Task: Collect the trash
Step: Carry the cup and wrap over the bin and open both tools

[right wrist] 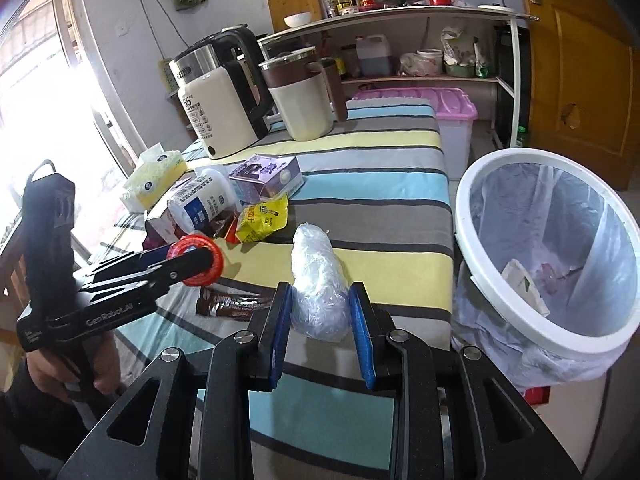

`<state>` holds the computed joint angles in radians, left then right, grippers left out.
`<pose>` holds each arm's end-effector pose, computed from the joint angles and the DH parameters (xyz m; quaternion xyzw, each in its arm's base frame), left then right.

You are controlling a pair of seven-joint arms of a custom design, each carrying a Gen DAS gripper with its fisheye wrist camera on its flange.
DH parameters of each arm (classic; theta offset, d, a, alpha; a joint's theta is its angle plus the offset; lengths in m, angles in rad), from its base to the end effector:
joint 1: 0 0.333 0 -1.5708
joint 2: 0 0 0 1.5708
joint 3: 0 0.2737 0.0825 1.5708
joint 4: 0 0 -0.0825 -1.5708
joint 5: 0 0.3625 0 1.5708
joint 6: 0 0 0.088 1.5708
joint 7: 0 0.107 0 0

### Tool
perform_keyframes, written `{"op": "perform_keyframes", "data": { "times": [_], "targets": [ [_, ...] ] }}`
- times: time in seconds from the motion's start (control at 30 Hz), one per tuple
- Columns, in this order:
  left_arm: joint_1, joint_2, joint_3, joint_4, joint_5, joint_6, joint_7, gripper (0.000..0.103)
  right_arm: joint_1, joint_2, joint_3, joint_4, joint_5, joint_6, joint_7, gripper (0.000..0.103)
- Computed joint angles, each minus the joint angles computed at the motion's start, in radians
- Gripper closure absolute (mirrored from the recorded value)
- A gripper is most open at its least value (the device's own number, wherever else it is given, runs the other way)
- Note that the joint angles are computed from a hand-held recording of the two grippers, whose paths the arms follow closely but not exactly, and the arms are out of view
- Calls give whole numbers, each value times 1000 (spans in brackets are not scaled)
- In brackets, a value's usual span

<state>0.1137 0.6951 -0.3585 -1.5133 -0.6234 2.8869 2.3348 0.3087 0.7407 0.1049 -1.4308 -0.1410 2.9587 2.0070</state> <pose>0.7042 -0.0862 0.3193 -0.5454 0.7323 -0.3840 0.1368 0.6715 0.2834 0.3314 -0.6680 0.6364 -0.1465 0.3568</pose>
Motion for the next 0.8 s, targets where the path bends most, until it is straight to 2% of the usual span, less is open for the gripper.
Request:
{"op": "perform_keyframes", "data": {
  "times": [0.2, 0.3, 0.53, 0.8],
  "targets": [
    [45, -55, -67, -67, -69, 46, 81, 56, 28, -59, -50, -83, -26, 45, 60, 73],
    [35, -64, -71, -67, -83, 42, 99, 56, 40, -87, -76, -127, -46, 66, 97, 73],
    [-19, -38, -65, -15, -77, 4, 121, 56, 66, -146, -149, -214, -102, 96, 201, 73],
    [-112, 55, -40, 135, -6, -68, 93, 56, 115, -207, -278, -311, -200, 118, 372, 73]
  ]
}}
